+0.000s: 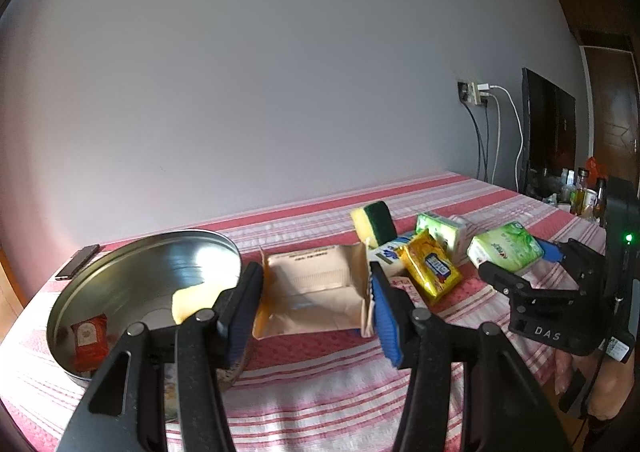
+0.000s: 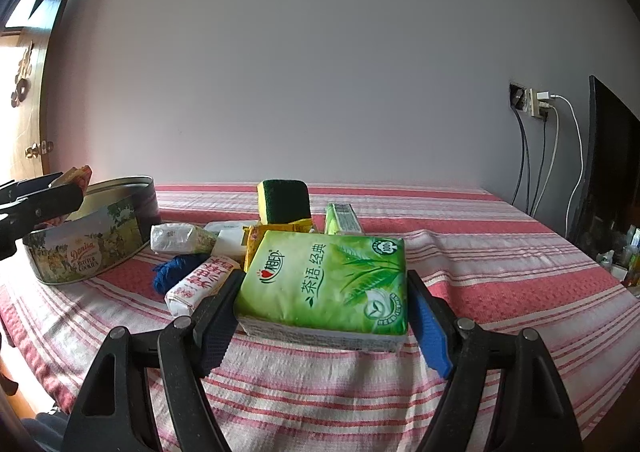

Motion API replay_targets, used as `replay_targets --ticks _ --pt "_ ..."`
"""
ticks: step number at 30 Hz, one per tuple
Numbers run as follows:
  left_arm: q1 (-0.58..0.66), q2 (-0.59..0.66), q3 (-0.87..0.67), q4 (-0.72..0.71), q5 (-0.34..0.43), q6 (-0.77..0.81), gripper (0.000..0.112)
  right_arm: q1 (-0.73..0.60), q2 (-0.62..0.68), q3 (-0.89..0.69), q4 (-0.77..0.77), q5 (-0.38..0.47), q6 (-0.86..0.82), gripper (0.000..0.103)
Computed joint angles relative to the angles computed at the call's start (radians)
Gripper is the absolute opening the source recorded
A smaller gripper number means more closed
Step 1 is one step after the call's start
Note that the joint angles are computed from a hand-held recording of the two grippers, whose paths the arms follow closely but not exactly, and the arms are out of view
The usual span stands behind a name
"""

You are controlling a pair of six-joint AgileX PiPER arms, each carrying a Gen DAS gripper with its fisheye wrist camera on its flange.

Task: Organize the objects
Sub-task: 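Carry the tan packet and green tissue pack over the silver tin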

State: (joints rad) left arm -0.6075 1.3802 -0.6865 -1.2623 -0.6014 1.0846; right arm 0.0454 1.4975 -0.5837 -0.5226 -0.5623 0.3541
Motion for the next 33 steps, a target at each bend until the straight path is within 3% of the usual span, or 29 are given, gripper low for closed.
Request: replay_targets --ticks 12,22,29,33 --pt "0.064 -0.064 0.028 0.012 0.013 0.003 0.052 0.083 -0.049 -0.014 0.01 0.024 0.004 0.078" --pt "0.159 -0.094 0.03 0.0 0.053 0.038 0.052 0.187 -0.065 -0.128 -0.05 0.114 0.077 0.078" --pt "0.316 -0.137 0.027 0.001 0.137 0.076 0.052 0.286 -0.025 -0.291 -0.329 0.201 0.361 0.079" --pt "0.462 -0.132 -0.013 -0.051 0.237 0.15 0.052 0.354 0.034 -0.41 -0.499 0.254 0.533 0.079"
